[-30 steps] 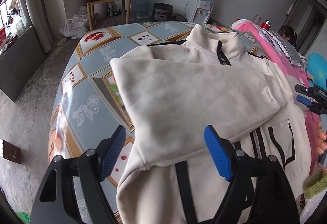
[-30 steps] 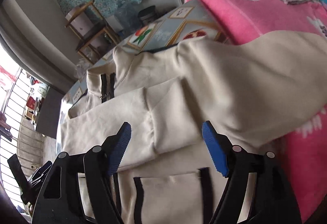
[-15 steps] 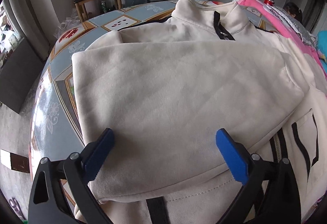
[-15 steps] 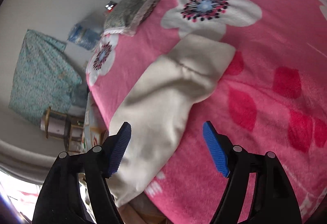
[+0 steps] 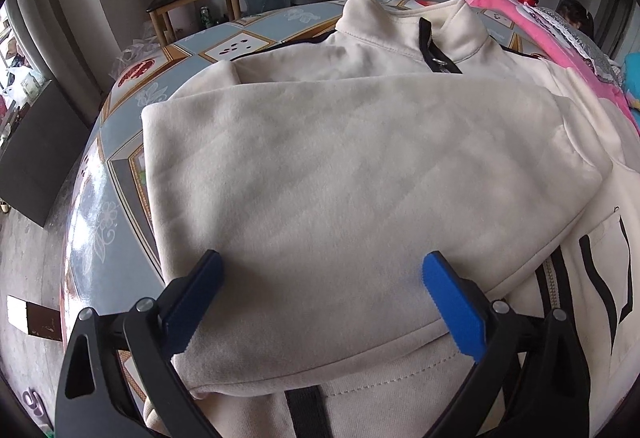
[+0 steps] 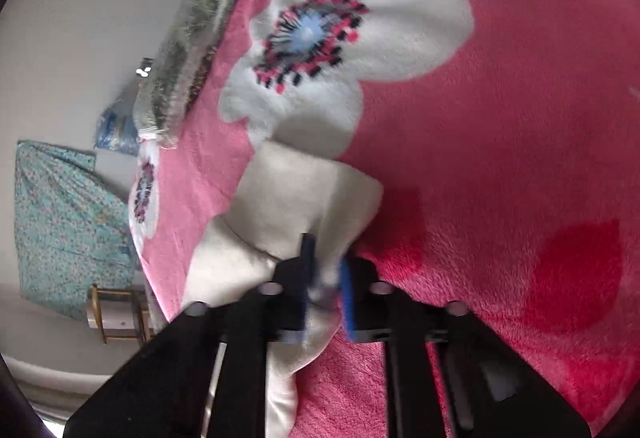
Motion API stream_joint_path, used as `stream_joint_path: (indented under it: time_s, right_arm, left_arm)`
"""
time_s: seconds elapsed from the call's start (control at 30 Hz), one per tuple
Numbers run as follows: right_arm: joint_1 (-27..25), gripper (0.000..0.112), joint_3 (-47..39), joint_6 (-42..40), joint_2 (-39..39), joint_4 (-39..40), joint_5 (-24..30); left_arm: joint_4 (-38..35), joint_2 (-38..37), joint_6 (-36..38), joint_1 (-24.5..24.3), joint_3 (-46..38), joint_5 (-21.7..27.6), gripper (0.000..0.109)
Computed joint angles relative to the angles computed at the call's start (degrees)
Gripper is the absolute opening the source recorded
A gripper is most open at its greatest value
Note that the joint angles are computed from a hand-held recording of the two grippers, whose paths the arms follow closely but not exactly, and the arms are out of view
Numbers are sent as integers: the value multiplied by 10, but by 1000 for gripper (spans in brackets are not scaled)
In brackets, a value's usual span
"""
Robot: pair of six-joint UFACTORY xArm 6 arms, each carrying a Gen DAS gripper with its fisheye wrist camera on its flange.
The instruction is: Fold large clothes
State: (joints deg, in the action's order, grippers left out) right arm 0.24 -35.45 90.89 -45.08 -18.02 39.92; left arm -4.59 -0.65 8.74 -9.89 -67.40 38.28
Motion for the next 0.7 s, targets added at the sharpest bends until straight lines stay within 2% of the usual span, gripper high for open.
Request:
stream_joint_path:
  time_s: [0.1,0.13,0.2,0.27,0.33,0.4,0.43,0.5,0.53,0.57,0.7]
  right_arm:
    - [28,8,-27,16,-7,-63,14]
    - [36,8,-37,17,-6,-75,2]
    - [63,8,-68,19,1,-98,-24]
    - [114,8,-136,18,33,-149,-1]
    - [173,8,-220,10,81,-204,35]
    - [224,8,-296,1,134,-243,48]
    - [246,8,-328,-3,155,-258,55]
    - [286,8,-402,-28,215,-271,49]
    - [303,8,-437,-41,244,-274,48]
    - [321,8,-478,-59,279,-272,46]
    - [382,8,-651,-147,434,-247,48]
  left_arm:
    - [-5,0,6,0,0,0,98]
    - [-21,-3,14,2,2,-4,98]
    - [-106,-16,65,10,15,-23,98]
    - [-170,-28,110,11,22,-38,98]
    - [-139,-23,95,3,13,-38,98]
    - [-67,5,39,-2,-19,1,98]
    - [-61,19,32,-1,-33,22,98]
    - [-32,21,25,-6,-26,4,98]
    - [-20,24,21,-7,-30,12,98]
    - [-20,22,25,-7,-29,13,98]
    - [-120,-7,84,16,-17,28,98]
